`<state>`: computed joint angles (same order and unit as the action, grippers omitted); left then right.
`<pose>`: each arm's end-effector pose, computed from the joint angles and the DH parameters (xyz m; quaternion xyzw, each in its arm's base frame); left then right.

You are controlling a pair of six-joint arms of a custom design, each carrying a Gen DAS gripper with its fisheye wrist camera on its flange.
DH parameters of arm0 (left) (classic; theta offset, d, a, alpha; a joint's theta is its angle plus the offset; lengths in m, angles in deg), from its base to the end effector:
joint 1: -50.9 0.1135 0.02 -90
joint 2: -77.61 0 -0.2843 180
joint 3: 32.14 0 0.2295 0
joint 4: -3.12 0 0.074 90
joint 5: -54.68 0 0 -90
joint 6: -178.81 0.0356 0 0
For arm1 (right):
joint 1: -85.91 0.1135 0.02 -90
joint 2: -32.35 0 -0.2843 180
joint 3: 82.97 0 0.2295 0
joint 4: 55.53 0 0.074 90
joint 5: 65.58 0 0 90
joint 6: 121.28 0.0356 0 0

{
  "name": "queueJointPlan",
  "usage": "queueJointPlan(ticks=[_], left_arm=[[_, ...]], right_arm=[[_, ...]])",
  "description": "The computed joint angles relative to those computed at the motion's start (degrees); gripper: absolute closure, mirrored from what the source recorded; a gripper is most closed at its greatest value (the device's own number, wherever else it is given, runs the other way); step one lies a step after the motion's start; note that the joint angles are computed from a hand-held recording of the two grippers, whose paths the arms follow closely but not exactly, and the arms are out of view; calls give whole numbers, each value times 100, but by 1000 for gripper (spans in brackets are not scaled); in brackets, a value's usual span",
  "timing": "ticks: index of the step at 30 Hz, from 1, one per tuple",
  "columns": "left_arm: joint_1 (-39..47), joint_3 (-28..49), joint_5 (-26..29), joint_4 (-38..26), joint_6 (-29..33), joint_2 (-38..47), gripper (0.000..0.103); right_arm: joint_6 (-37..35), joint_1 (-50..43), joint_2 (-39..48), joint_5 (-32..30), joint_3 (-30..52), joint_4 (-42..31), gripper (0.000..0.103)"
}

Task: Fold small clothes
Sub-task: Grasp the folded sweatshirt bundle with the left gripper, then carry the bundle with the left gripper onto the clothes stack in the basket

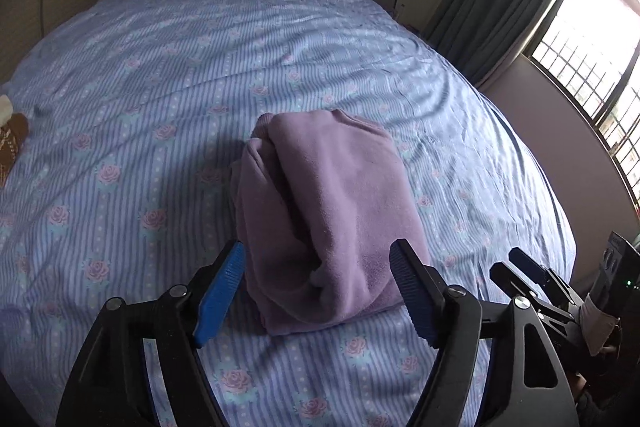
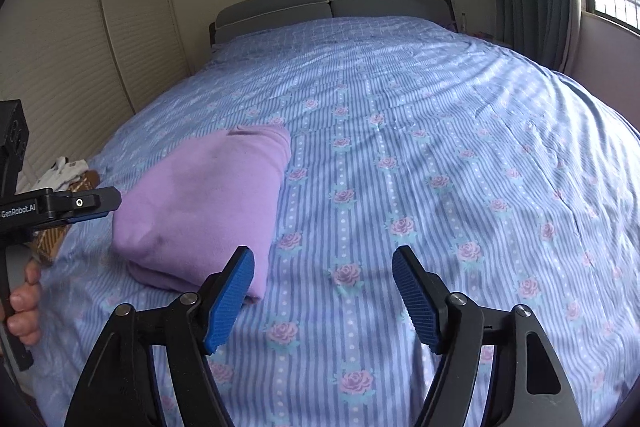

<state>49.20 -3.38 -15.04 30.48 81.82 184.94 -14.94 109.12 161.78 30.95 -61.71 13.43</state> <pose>0.2170 -0.0188 0.0762 0.0156 0.9302 -0.1904 0.3134 0.1980 0.0805 0.0459 -0.0297 0.9017 0.0964 0.4203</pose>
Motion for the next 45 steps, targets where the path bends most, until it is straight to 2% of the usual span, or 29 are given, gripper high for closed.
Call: queueJointPlan(ticks=[4, 6, 11, 17, 21, 28, 36, 39, 41, 45], left_arm=[[32, 396, 90, -240, -118, 532, 27], [9, 534, 51, -291, -154, 787, 27], [186, 513, 229, 84, -184, 1308, 26], [518, 345, 851, 909, -441, 1941, 26], [618, 412, 1195, 1202, -575, 2307, 26], [913, 520, 1886, 1690, -731, 2956, 25], [1017, 641, 2142, 1541, -512, 3035, 26], [1041, 620, 2264, 1624, -505, 3104, 30], [1110, 640, 2392, 1602, -433, 3143, 35], [1292, 680, 2653, 1567, -351, 3246, 45]], right_arm=[[-138, -61, -329, -244, 196, -487, 29], [-203, -206, -399, -603, 342, -690, 29], [-251, -793, -461, -1991, 1157, -1909, 29], [38, -1416, 208, -3681, 2625, -3500, 29], [323, -1648, 660, -4463, 3375, -4103, 29], [210, -1457, 974, -4737, 4238, -5063, 29], [549, -1073, 1316, -4903, 4843, -5202, 30], [654, -968, 1455, -5038, 5123, -5349, 30], [747, -934, 1600, -5172, 5357, -5489, 30], [905, -782, 1731, -5244, 5756, -5723, 38]])
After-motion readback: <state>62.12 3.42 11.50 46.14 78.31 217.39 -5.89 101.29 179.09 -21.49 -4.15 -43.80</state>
